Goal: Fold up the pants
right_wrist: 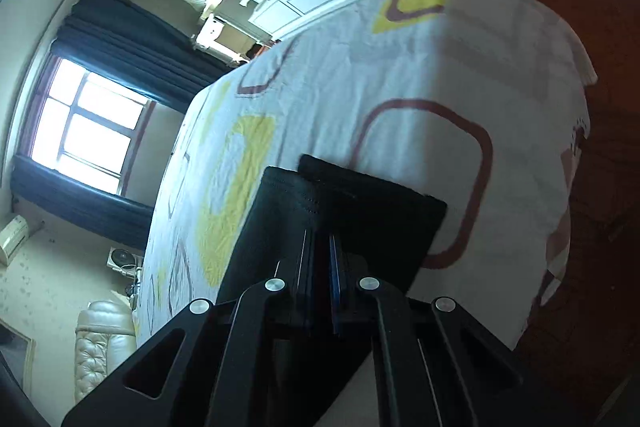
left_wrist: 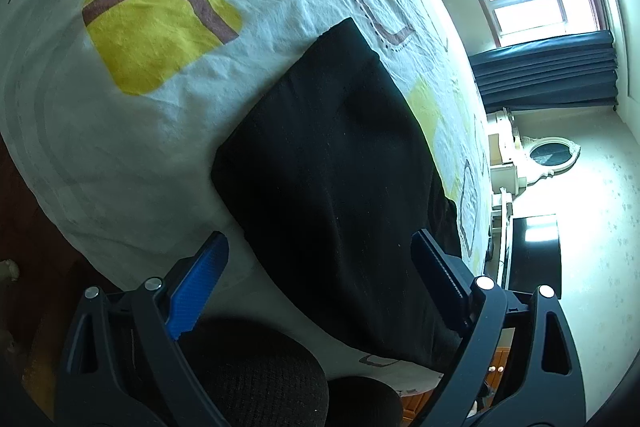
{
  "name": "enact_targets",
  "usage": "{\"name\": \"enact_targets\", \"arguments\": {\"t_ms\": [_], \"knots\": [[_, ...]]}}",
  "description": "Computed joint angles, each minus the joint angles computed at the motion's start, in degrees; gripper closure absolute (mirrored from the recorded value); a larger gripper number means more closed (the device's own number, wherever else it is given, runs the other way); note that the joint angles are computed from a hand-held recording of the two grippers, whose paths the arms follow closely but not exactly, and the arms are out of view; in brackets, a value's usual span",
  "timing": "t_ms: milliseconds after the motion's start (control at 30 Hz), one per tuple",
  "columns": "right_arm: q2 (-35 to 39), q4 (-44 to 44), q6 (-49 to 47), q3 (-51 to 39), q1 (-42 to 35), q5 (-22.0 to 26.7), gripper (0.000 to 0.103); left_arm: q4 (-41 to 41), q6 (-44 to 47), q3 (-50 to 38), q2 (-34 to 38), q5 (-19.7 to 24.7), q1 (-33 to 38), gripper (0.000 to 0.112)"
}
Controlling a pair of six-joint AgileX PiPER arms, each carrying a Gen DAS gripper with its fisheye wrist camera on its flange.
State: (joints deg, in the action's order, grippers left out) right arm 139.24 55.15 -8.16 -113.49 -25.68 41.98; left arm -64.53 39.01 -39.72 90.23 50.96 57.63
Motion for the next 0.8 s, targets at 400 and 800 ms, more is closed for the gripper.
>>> {"name": "enact_targets", "arguments": {"t_ms": [400, 800], "knots": [[4.8, 14.4, -6.5, -0.2, -1.4, 2.7, 0.071, 1.6, -1.8, 0.7, -0.3, -0.1, -1.1, 0.02], [-1.2, 7.2, -9.0, 5.7, -3.4, -0.2, 0.098, 3.6, -0.8, -0.3, -3.9, 0.0, -1.8, 0.02]]}}
